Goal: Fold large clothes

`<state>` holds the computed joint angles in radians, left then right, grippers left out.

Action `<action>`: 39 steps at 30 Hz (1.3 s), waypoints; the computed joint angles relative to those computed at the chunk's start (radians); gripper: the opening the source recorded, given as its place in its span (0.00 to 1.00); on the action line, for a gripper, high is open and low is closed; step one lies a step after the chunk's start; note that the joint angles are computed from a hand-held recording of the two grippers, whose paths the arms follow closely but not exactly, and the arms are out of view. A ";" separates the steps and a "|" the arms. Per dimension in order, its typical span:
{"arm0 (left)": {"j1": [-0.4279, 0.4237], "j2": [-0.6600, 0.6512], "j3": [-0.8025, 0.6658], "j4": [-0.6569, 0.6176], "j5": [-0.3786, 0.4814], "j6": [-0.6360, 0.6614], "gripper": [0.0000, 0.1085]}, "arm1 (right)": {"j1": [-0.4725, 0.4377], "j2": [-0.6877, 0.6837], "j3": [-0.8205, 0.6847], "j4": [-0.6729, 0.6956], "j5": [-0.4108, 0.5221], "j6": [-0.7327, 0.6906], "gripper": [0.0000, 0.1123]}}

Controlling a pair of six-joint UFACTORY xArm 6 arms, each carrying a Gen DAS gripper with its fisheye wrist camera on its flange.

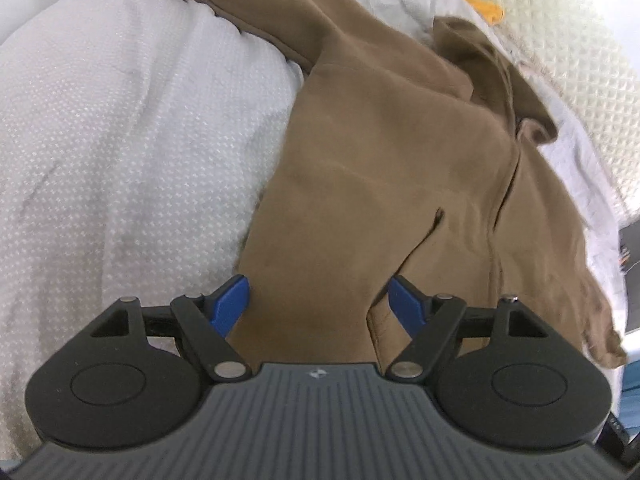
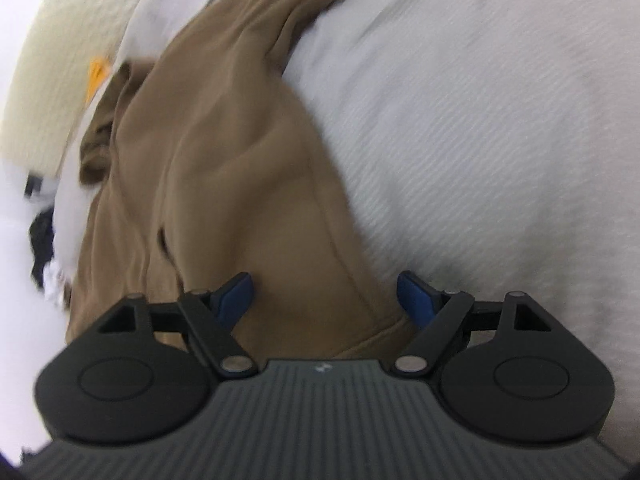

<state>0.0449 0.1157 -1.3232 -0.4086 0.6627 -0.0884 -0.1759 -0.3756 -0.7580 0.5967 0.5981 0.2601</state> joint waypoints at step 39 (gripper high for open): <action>0.164 -0.145 -0.049 -0.260 0.371 0.148 0.11 | -0.002 -0.126 -0.239 -0.153 0.312 -0.253 0.12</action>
